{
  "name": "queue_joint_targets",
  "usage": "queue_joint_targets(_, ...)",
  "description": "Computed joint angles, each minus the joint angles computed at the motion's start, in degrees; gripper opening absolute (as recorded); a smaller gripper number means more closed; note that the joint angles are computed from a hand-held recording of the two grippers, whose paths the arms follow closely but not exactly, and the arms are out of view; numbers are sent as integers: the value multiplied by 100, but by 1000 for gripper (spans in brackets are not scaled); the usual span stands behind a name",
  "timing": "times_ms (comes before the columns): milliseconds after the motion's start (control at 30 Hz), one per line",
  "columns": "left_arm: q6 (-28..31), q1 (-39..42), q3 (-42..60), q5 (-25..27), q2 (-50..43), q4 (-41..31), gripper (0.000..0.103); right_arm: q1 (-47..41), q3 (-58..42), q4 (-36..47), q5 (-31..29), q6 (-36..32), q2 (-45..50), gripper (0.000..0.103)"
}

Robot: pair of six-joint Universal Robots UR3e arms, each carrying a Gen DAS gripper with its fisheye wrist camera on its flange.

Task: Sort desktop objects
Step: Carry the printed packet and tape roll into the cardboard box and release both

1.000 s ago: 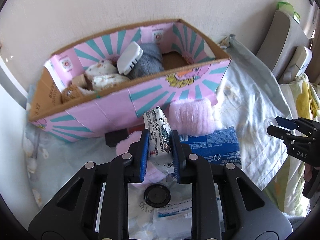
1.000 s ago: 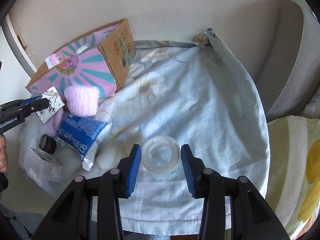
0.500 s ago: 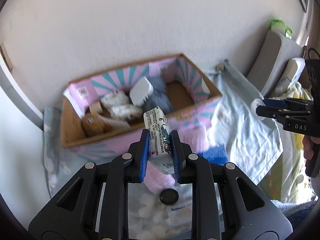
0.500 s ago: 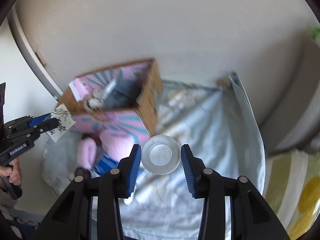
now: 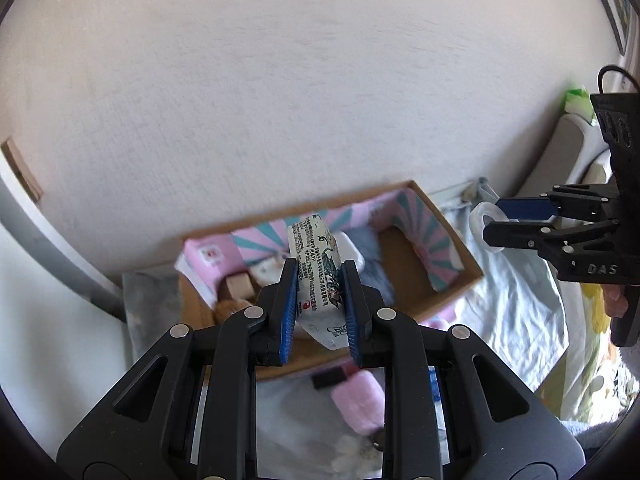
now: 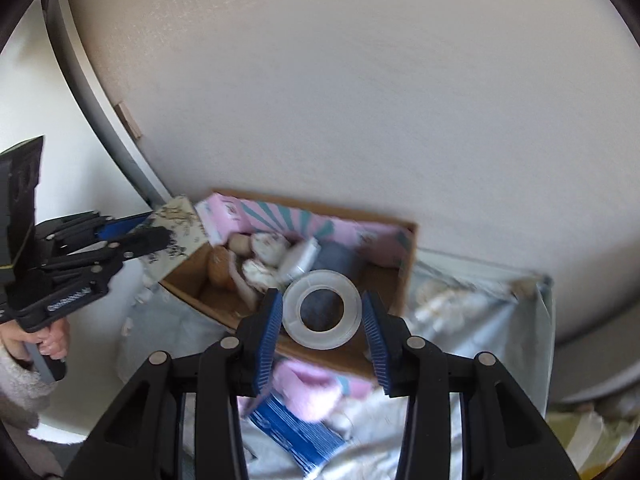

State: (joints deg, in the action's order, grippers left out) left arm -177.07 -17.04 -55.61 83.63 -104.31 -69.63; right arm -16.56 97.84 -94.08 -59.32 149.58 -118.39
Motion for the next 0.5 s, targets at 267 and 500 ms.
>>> queue_joint_targets(267, 283, 495, 1421, -441, -1008, -917, 18, 1315, -1684, -89, -368, 873, 2015, 38)
queue_joint_targets(500, 419, 514, 1375, -394, -1236, -970, 18, 2149, -2050, -510, -667, 1518, 2945, 38)
